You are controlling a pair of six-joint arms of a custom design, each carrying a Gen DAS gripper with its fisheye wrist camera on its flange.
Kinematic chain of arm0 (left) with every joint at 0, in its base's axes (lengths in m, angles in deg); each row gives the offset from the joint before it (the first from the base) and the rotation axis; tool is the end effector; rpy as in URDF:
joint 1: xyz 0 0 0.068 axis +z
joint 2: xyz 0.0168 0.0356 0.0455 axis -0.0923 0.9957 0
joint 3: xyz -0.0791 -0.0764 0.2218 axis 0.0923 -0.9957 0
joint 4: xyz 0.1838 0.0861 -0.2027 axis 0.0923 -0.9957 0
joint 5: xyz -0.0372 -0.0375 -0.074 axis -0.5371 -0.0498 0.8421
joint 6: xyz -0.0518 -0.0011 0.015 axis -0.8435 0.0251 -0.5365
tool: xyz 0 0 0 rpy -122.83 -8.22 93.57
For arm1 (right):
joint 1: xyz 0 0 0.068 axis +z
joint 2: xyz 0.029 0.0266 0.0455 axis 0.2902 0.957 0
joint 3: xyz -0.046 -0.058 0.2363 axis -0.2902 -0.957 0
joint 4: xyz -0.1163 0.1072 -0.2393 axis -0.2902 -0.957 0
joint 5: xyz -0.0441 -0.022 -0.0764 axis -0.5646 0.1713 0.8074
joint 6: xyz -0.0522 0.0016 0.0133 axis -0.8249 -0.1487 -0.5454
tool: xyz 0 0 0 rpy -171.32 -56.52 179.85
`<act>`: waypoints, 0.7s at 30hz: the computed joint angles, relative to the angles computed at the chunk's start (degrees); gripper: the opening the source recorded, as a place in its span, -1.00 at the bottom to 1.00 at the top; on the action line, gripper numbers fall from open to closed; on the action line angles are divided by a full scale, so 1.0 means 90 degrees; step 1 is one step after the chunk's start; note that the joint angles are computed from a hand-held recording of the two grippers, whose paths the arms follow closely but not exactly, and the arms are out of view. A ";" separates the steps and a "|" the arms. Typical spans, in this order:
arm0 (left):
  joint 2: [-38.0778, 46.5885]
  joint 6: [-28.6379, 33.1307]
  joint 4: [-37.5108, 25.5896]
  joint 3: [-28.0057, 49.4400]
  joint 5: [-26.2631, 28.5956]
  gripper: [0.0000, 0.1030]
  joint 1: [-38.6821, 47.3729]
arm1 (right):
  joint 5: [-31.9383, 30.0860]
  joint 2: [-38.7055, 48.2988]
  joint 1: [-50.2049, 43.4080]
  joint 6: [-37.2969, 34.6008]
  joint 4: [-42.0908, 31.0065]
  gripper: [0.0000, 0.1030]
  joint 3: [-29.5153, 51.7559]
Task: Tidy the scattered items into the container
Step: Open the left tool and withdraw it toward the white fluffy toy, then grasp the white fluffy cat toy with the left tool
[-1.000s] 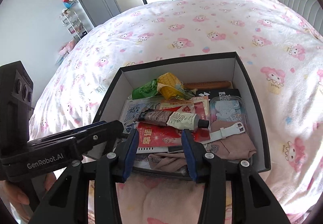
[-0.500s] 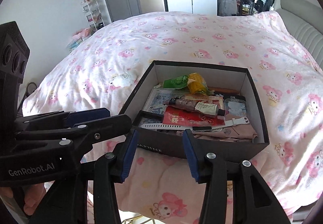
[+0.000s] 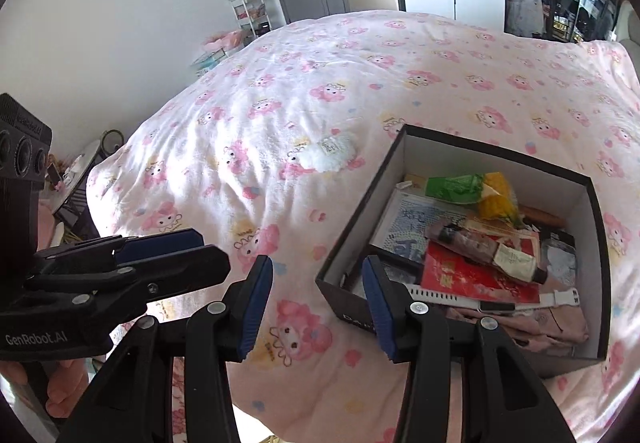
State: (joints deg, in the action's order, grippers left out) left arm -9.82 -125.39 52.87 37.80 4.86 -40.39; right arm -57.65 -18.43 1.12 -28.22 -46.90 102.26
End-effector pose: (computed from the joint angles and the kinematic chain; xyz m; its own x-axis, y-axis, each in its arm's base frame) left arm 0.2058 -0.1438 0.2418 -0.8213 -0.2307 -0.5218 0.0289 0.8966 -0.4419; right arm 0.2300 -0.0436 0.2319 -0.7319 -0.3175 -0.6030 -0.5328 0.8183 0.2158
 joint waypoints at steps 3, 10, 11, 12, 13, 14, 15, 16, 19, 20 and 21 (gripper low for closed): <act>-0.0070 0.0167 0.0078 -0.0132 0.0058 -0.10 0.0495 | 0.0110 0.0548 0.0501 0.0605 0.0402 -0.17 0.0355; 0.1296 0.0557 0.1525 -0.0244 0.1135 -0.13 0.2441 | 0.0233 0.3148 0.1465 0.2077 0.0543 -0.17 0.2427; 0.1653 0.0523 0.1869 -0.0223 0.1367 -0.13 0.2677 | 0.0461 0.3453 0.1607 0.2215 0.0593 -0.17 0.2672; 0.2058 0.0439 0.2219 -0.0172 0.1586 -0.13 0.2885 | 0.0619 0.3774 0.1712 0.2316 0.0588 -0.17 0.2927; 0.2500 0.0322 0.2538 -0.0075 0.1744 -0.13 0.3051 | 0.0737 0.4107 0.1788 0.2372 0.0506 -0.17 0.3201; 0.2955 0.0188 0.2760 0.0084 0.1830 -0.13 0.3160 | 0.0850 0.4407 0.1851 0.2401 0.0421 -0.17 0.3448; 0.3402 0.0057 0.2929 0.0276 0.1911 -0.13 0.3231 | 0.0937 0.4646 0.1901 0.2428 0.0394 -0.17 0.3630; 0.3820 -0.0046 0.3108 0.0471 0.1993 -0.13 0.3279 | 0.1025 0.4828 0.1949 0.2486 0.0420 -0.17 0.3762; 0.4828 -0.0325 0.3464 0.1056 0.2128 -0.13 0.3334 | 0.1084 0.5336 0.2091 0.2784 0.0533 -0.17 0.4179; 0.5107 -0.0494 0.3563 0.1231 0.2175 -0.13 0.3370 | 0.1082 0.5548 0.2163 0.2917 0.0532 -0.17 0.4381; 0.5379 -0.0740 0.3654 0.1391 0.2192 -0.13 0.3421 | 0.1119 0.5754 0.2248 0.3047 0.0545 -0.17 0.4577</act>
State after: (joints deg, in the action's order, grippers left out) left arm 38.59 -132.05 85.76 50.31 24.58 -9.60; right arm -47.59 33.36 21.36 -0.79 -41.99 143.46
